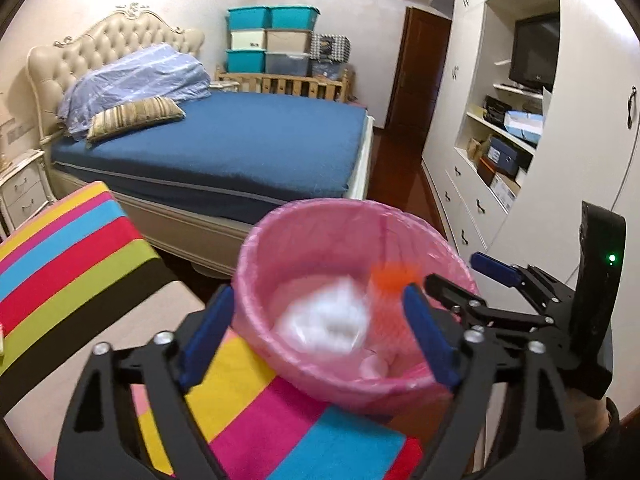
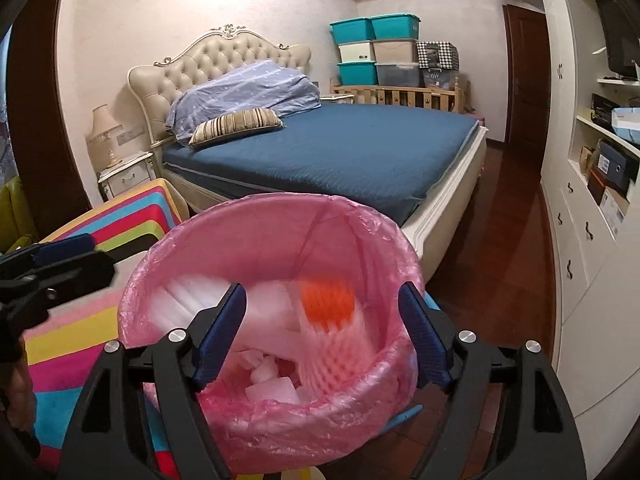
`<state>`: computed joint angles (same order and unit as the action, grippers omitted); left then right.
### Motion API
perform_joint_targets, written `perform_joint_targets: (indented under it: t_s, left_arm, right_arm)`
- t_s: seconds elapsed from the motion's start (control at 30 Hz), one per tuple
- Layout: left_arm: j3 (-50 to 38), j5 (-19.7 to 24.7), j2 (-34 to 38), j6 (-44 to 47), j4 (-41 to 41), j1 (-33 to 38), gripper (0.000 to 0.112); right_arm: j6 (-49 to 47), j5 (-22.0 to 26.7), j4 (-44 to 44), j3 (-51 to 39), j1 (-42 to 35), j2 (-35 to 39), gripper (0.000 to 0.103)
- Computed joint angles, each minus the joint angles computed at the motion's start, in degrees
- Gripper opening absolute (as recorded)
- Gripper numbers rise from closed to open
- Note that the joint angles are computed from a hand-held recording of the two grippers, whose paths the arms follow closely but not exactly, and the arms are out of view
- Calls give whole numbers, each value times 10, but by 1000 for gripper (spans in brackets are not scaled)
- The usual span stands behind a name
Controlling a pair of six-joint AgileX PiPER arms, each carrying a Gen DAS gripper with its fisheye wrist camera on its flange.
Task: Collect trash
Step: 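Carry the fruit net and plastic bag to the pink wastebasket and open both grippers, then move both open tools back over the table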
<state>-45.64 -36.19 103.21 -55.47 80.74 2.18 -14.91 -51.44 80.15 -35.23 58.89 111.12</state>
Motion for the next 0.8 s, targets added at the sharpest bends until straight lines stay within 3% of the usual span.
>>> perform_joint_targets:
  t_s: [0.07,0.33,0.57,0.7,0.8]
  left_arm:
    - [19,-3,-12,41,-33,20,97]
    - [89,-51,-76,142,-25,176,98]
    - [112,-166,-118,193,60,414,98]
    - [61,-243,-103,153,132,562,98]
    - [-6,-267,-68,117,158,643,98]
  right_arm:
    - [-4,-8,11,2,8,-2,75]
    - [-45,-25,57,-50,68,2,78]
    - [-152,3,82,-194,99,58,78]
    - [-259,37,116,-318,110,113,78]
    - [-329,58,141,-406,122,146,78]
